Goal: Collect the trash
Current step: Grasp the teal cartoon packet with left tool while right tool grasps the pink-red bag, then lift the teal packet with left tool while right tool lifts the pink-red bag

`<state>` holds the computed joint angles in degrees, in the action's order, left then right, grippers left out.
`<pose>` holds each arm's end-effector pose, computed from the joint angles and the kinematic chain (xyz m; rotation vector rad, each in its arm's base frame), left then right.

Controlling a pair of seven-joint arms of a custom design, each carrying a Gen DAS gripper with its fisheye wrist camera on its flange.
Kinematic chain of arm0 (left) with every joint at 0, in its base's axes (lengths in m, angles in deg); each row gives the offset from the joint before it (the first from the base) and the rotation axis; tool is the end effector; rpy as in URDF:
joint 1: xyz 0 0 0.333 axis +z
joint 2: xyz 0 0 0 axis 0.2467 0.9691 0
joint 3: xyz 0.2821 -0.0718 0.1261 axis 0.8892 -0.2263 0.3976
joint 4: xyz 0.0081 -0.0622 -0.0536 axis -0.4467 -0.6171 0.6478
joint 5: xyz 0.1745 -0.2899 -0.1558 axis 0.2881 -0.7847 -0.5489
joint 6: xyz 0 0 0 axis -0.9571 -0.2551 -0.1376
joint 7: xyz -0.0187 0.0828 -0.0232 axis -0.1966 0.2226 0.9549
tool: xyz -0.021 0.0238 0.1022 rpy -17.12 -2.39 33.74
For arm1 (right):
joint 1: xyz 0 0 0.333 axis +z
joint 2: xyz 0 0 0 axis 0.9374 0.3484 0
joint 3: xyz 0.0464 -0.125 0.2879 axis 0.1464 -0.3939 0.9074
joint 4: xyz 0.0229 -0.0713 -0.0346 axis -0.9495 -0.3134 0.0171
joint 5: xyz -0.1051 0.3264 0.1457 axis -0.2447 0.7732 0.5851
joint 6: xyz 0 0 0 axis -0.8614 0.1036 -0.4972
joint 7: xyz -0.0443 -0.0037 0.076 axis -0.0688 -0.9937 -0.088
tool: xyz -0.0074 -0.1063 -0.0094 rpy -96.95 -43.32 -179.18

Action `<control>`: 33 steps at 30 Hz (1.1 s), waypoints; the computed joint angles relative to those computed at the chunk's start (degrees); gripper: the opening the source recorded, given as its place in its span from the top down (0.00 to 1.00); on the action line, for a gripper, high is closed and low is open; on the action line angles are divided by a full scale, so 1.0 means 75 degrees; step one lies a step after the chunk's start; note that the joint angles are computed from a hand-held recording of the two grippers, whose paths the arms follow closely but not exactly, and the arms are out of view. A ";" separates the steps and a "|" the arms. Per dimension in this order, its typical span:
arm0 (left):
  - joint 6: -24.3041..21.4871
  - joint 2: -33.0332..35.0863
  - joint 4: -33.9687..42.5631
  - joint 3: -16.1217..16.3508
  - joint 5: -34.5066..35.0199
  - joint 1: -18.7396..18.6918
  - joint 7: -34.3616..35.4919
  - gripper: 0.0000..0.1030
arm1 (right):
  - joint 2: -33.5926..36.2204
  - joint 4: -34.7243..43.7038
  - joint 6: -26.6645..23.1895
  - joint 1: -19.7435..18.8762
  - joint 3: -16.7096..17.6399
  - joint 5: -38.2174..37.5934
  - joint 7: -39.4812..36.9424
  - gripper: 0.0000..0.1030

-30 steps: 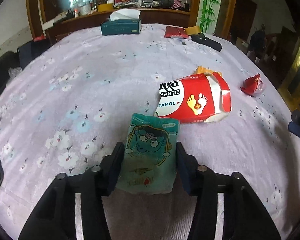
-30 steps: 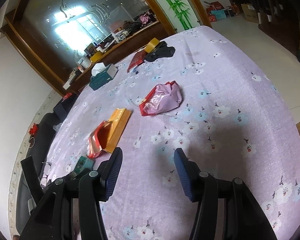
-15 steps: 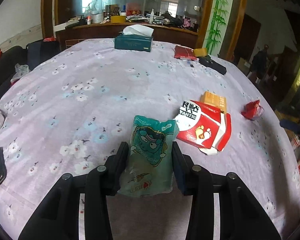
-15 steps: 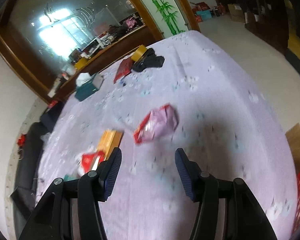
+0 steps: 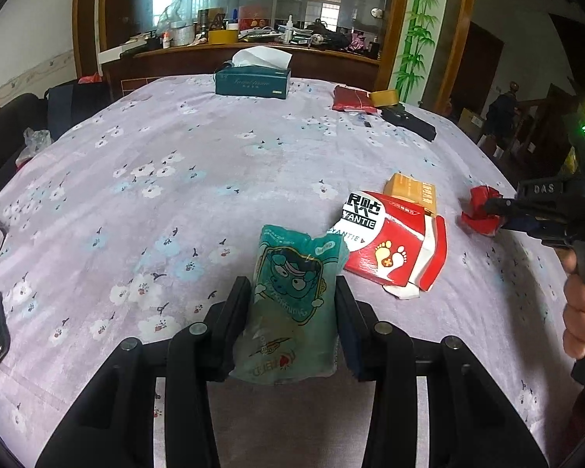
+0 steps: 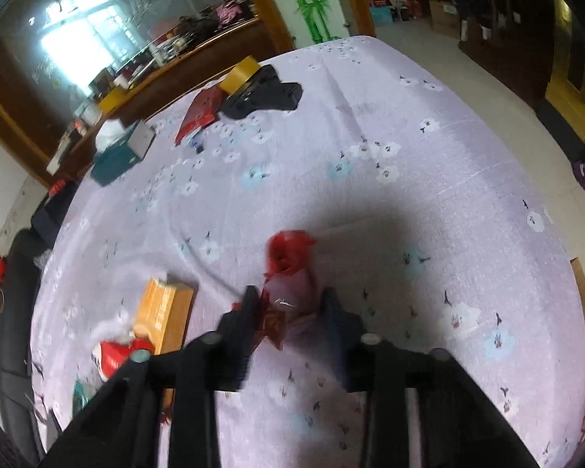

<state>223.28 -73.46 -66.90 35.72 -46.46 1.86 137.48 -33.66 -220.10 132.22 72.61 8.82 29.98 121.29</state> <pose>0.4432 -0.2007 0.4285 -1.6167 2.0339 -0.9205 0.4826 0.0922 0.4410 -1.2729 2.1955 -0.3553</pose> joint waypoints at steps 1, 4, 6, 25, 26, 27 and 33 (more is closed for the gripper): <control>0.0007 0.0001 -0.0001 0.0013 -0.0010 -0.0021 0.0018 0.61 | -0.0051 -0.0070 0.0060 0.0014 0.0022 -0.0051 -0.0028 0.76; 0.0065 -0.0035 -0.0017 -0.0331 0.0385 0.0398 -0.0313 0.61 | -0.0389 -0.0436 0.0283 -0.0154 0.0290 -0.0491 0.0266 0.78; 0.0092 -0.0042 -0.0024 -0.0353 0.0505 0.0440 -0.0418 0.61 | -0.0773 -0.0764 0.0482 -0.0511 0.0751 -0.0918 0.0642 0.78; 0.0348 -0.0195 0.0167 -0.2201 0.3531 0.2772 -0.3077 0.61 | -0.2464 -0.2195 0.2260 -0.2566 0.3848 -0.0210 0.0122 0.78; 0.0364 -0.0221 0.0188 -0.2404 0.3738 0.3011 -0.3280 0.61 | -0.2466 -0.2203 0.2280 -0.2558 0.3864 -0.0131 0.0033 0.78; 0.0385 -0.0265 0.0204 -0.2689 0.3991 0.3335 -0.3536 0.61 | -0.2489 -0.2207 0.2280 -0.2598 0.3929 -0.0047 -0.0037 0.78; 0.0533 -0.0496 0.0295 -0.3876 0.4888 0.4681 -0.4472 0.61 | -0.2567 -0.2269 0.2359 -0.2579 0.4086 0.0478 -0.0490 0.78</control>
<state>227.27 -77.18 -64.69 6.65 -9.80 36.97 103.94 -52.92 -237.12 149.92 53.27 39.47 33.56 117.61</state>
